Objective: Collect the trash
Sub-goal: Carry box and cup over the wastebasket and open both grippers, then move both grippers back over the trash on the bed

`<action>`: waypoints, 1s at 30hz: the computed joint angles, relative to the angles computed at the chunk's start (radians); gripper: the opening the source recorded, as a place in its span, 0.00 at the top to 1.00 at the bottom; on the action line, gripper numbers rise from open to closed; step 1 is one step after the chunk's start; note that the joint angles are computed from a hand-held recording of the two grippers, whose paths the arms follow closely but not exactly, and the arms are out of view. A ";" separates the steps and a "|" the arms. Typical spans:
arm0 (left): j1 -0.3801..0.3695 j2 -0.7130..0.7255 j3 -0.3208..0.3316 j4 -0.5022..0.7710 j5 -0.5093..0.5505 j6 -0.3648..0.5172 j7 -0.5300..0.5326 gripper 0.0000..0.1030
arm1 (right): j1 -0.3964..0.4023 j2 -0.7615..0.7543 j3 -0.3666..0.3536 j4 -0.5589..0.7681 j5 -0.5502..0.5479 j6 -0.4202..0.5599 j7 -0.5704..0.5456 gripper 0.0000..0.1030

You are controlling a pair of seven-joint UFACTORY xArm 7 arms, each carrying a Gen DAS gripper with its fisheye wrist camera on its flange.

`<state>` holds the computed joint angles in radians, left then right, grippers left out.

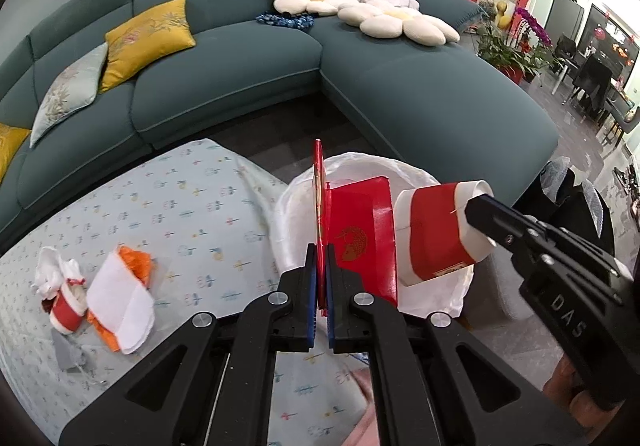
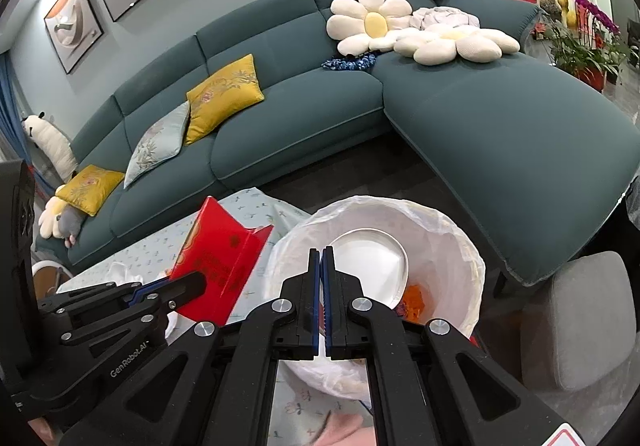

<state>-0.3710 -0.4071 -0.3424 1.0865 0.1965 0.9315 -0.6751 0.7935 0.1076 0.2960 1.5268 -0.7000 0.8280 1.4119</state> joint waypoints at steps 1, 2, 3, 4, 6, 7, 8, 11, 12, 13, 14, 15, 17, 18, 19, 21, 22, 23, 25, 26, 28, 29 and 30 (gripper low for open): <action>0.000 0.014 -0.002 0.009 -0.002 -0.006 -0.002 0.94 | -0.003 0.000 -0.002 -0.002 0.003 -0.003 -0.004 0.98; 0.000 0.021 -0.001 0.012 -0.002 -0.014 -0.006 0.93 | -0.005 0.003 -0.003 -0.001 0.005 -0.003 -0.009 0.98; 0.003 0.031 -0.004 0.018 0.003 -0.015 -0.013 0.86 | -0.005 0.006 -0.004 0.001 0.005 0.002 -0.009 0.98; 0.006 0.039 -0.009 0.026 0.014 -0.014 -0.025 0.77 | -0.004 0.009 -0.006 0.006 0.001 0.015 -0.006 0.97; 0.010 0.039 -0.014 0.028 0.037 -0.019 -0.047 0.56 | -0.002 0.004 -0.007 -0.002 -0.009 0.020 0.009 0.90; 0.014 0.036 -0.018 0.026 0.053 -0.021 -0.060 0.54 | -0.002 0.004 -0.007 -0.003 -0.009 0.021 0.010 0.90; 0.013 0.038 -0.017 0.027 0.056 -0.020 -0.063 0.52 | -0.003 0.003 -0.007 -0.005 -0.008 0.020 0.009 0.90; 0.007 0.029 -0.005 0.014 0.047 -0.014 -0.066 0.52 | -0.003 0.003 -0.004 -0.004 -0.006 0.025 0.004 0.88; 0.008 0.027 -0.005 0.015 0.048 -0.010 -0.068 0.51 | -0.002 0.003 -0.003 -0.002 -0.007 0.029 0.005 0.86; 0.008 0.018 -0.002 0.007 0.046 -0.007 -0.071 0.50 | 0.000 0.003 -0.002 0.000 -0.009 0.032 0.007 0.85; 0.009 0.009 0.000 0.000 0.044 -0.006 -0.073 0.49 | 0.003 0.003 0.000 0.003 -0.011 0.036 0.009 0.83; 0.010 0.003 0.000 -0.003 0.042 -0.003 -0.074 0.49 | 0.006 0.004 0.001 0.007 -0.014 0.040 0.011 0.81; 0.011 -0.015 0.005 -0.014 0.034 0.005 -0.072 0.49 | 0.009 0.010 0.002 0.020 -0.016 0.044 0.010 0.81; 0.013 -0.029 0.006 -0.023 0.031 0.011 -0.072 0.49 | 0.013 0.015 0.002 0.030 -0.016 0.049 0.008 0.80; 0.016 -0.033 0.007 -0.024 0.029 0.012 -0.070 0.49 | 0.018 0.019 0.003 0.039 -0.019 0.053 0.006 0.80; 0.021 -0.062 0.012 -0.043 0.020 0.019 -0.069 0.49 | 0.030 0.031 0.002 0.062 -0.024 0.066 0.001 0.78; 0.025 -0.073 0.013 -0.049 0.016 0.021 -0.069 0.49 | 0.035 0.035 0.001 0.071 -0.024 0.070 -0.005 0.77; 0.029 -0.083 0.014 -0.054 0.011 0.024 -0.070 0.49 | 0.042 0.041 0.000 0.083 -0.027 0.075 -0.008 0.75; 0.036 -0.115 0.019 -0.073 0.001 0.031 -0.070 0.49 | 0.059 0.058 -0.003 0.112 -0.034 0.088 -0.016 0.73; 0.041 -0.126 0.020 -0.079 -0.003 0.034 -0.068 0.49 | 0.067 0.066 -0.005 0.125 -0.035 0.092 -0.020 0.73; 0.049 -0.153 0.023 -0.094 -0.012 0.043 -0.062 0.49 | 0.087 0.088 -0.010 0.160 -0.040 0.105 -0.030 0.73; 0.053 -0.165 0.025 -0.101 -0.016 0.047 -0.059 0.49 | 0.097 0.097 -0.014 0.175 -0.041 0.109 -0.034 0.73; 0.058 -0.180 0.027 -0.109 -0.019 0.051 -0.057 0.49 | 0.108 0.110 -0.018 0.195 -0.043 0.115 -0.039 0.72</action>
